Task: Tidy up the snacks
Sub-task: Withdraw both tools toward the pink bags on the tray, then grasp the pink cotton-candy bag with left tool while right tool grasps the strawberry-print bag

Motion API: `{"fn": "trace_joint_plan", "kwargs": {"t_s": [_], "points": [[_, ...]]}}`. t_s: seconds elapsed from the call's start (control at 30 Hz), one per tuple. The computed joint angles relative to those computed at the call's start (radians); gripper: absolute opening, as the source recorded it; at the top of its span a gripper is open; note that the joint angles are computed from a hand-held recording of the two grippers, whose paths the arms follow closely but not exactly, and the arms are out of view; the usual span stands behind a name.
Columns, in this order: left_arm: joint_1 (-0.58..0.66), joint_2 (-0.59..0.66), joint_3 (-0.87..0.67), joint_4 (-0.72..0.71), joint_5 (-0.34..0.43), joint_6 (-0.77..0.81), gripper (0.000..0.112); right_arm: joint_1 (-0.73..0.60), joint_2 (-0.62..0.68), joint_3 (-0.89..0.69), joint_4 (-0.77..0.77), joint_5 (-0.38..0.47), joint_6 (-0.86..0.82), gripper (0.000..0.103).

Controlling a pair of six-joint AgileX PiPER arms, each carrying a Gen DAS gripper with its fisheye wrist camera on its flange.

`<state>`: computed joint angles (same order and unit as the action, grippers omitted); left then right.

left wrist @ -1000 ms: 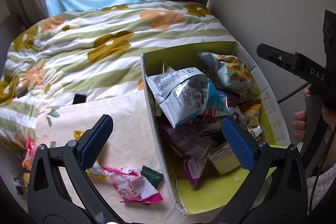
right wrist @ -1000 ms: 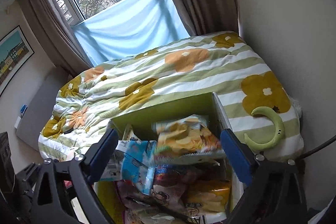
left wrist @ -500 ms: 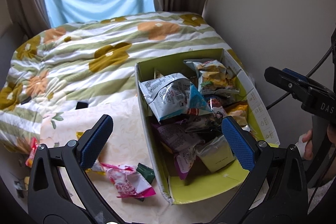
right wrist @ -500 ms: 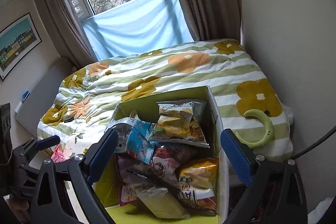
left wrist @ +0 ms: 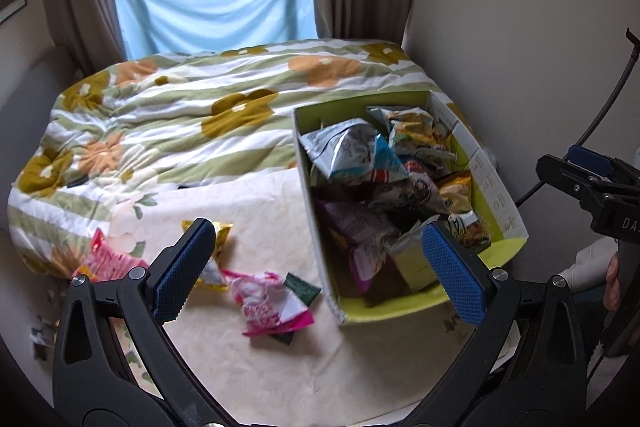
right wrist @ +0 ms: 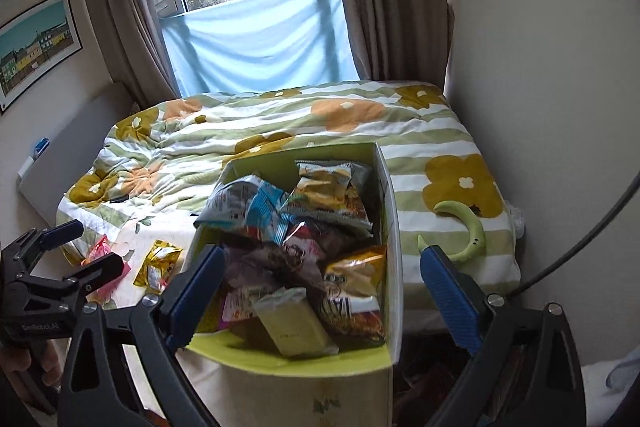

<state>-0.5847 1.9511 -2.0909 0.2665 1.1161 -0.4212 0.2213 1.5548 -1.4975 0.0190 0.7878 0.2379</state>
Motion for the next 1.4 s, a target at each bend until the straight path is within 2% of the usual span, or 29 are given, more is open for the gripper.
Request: {"fn": "trace_joint_plan", "kwargs": {"t_s": [0.2,0.3,0.47,0.63,0.87,1.0,1.17,1.3,1.4], "points": [[0.089,-0.211,0.308,-0.033,-0.137,0.028,0.102,0.134,-0.070,0.066,-0.201,0.004,0.231,0.097],[0.168,-0.304,0.426,-0.093,-0.187,0.107,0.102,0.236,-0.069,0.051,-0.310,0.053,0.387,0.097],[0.344,-0.425,0.558,-0.236,-0.214,0.325,0.102,0.441,-0.031,0.000,-0.472,0.132,0.677,0.097],[0.579,-0.483,0.634,-0.450,-0.206,0.607,0.102,0.619,0.069,-0.105,-0.582,0.220,0.858,0.097],[0.856,-0.476,0.682,-0.641,-0.170,0.926,0.102,0.745,0.229,-0.256,-0.628,0.280,0.988,0.097],[0.949,-0.434,0.707,-0.683,-0.194,1.059,0.102,0.776,0.324,-0.341,-0.622,0.294,1.017,0.097],[0.960,-0.358,0.743,-0.652,-0.300,1.147,0.102,0.787,0.446,-0.446,-0.601,0.316,1.007,0.097],[0.916,-0.267,0.757,-0.584,-0.423,1.176,0.102,0.785,0.533,-0.522,-0.588,0.339,0.956,0.097],[0.867,-0.192,0.743,-0.468,-0.516,1.131,0.102,0.765,0.599,-0.575,-0.550,0.339,0.888,0.097]]}}
